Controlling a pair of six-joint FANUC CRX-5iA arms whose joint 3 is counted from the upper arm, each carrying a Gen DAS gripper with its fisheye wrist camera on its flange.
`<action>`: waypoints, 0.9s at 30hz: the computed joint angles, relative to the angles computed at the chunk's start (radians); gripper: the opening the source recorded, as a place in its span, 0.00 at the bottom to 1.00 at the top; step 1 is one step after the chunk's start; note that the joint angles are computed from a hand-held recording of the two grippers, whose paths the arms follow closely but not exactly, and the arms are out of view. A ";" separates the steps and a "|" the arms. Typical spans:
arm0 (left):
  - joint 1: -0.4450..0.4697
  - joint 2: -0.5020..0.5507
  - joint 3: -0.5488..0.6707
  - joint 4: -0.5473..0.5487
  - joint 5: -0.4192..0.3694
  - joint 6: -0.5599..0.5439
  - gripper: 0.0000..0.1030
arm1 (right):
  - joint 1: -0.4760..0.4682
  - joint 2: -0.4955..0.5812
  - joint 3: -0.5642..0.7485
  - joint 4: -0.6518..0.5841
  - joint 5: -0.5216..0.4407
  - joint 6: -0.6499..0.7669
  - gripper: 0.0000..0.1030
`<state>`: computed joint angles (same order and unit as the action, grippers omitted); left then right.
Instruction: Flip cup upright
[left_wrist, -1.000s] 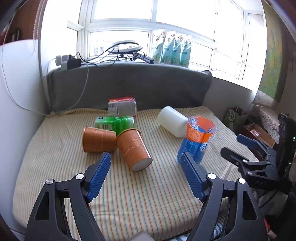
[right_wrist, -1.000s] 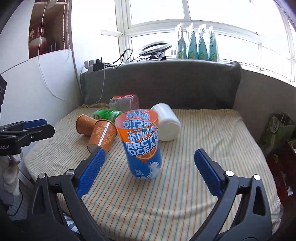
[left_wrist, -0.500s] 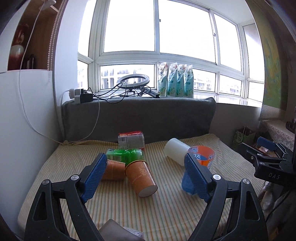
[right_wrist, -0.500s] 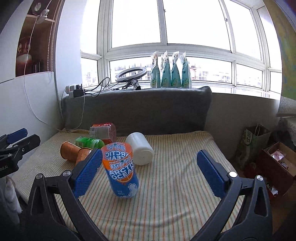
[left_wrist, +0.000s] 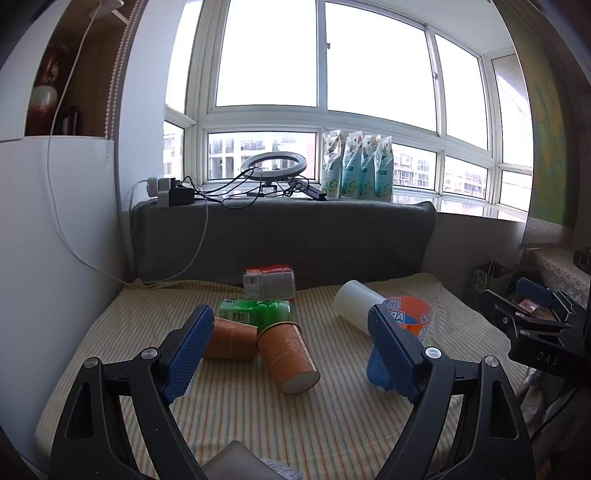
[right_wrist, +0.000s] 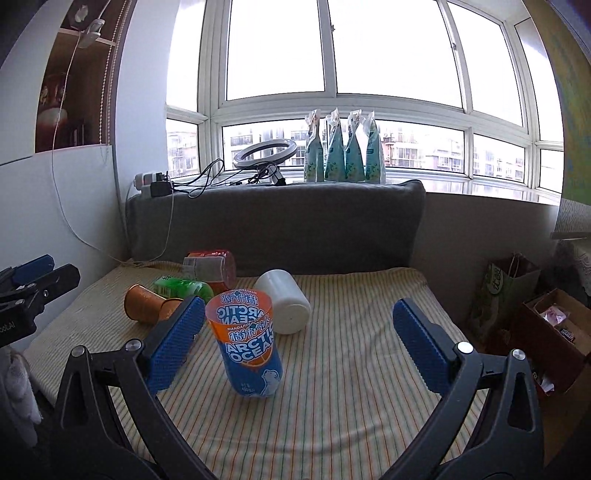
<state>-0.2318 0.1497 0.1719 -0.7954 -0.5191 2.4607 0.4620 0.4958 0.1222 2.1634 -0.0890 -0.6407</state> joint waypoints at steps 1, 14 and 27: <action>-0.003 0.000 0.001 -0.006 -0.003 0.005 0.83 | -0.001 -0.001 0.000 0.004 0.001 -0.004 1.00; -0.008 -0.006 -0.002 -0.019 -0.014 0.024 0.83 | -0.001 -0.002 0.001 0.009 0.007 -0.010 1.00; -0.009 -0.004 0.000 -0.025 -0.021 0.034 0.83 | 0.009 0.000 -0.003 -0.034 0.004 0.027 1.00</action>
<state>-0.2409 0.1458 0.1715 -0.8203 -0.5397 2.4951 0.4710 0.4963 0.1196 2.1297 -0.0848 -0.6139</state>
